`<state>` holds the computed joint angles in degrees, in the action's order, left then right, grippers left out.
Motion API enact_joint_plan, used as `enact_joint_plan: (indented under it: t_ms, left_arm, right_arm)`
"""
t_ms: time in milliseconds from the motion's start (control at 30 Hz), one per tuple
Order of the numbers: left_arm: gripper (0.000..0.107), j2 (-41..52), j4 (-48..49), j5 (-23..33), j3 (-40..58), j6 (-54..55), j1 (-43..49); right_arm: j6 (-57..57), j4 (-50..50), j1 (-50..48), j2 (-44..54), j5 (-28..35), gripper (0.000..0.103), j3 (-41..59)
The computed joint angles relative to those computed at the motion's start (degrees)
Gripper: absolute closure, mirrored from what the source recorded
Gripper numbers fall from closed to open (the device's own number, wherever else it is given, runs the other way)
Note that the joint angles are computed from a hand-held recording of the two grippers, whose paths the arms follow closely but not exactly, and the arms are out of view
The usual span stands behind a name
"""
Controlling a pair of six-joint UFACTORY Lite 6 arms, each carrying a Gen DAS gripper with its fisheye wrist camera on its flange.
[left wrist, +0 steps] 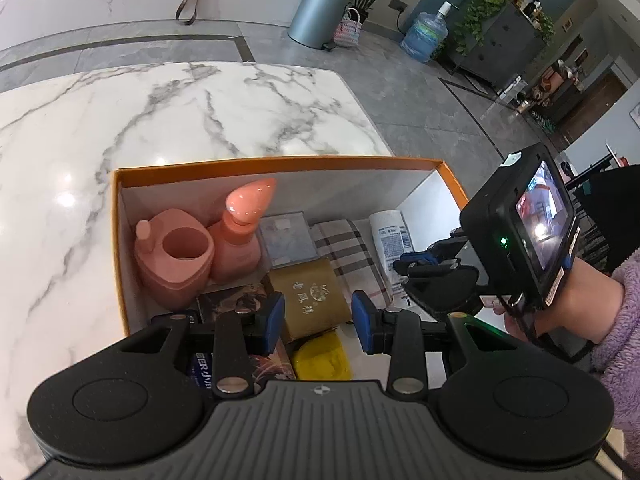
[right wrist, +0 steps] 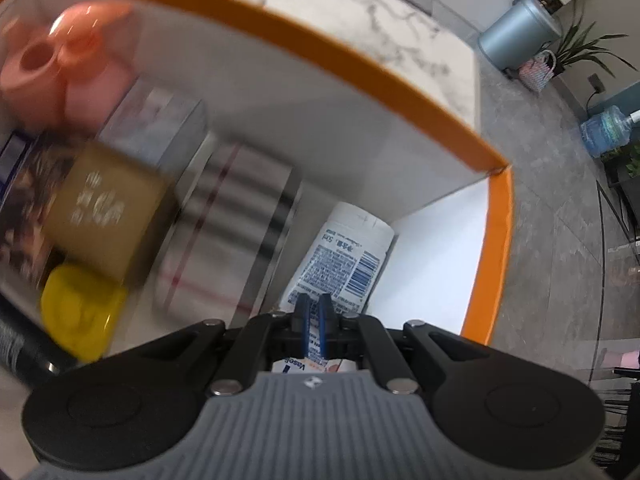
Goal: Organize rigid objects
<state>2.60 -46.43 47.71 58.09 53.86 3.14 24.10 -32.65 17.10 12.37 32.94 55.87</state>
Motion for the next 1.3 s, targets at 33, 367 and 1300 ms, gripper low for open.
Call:
enact_joint_plan:
  t_ms: [33,367,1300]
  left_arm:
    - [0.065,0.1,0.0,0.1,0.2,0.2,0.3]
    - [0.065,-7.3,0.3,1.9,-2.2,2.4,2.7]
    - [0.016,-51.0,-9.0,3.4,-19.0,15.0,22.7]
  right_arm:
    - [0.5,-0.2,0.0,0.4,-0.1,0.100,0.5]
    - [5.2,5.8,6.2,-9.0,5.2,0.098,-0.3]
    - [82.1,-24.2,68.4,-41.1,49.9,0.013,-9.7]
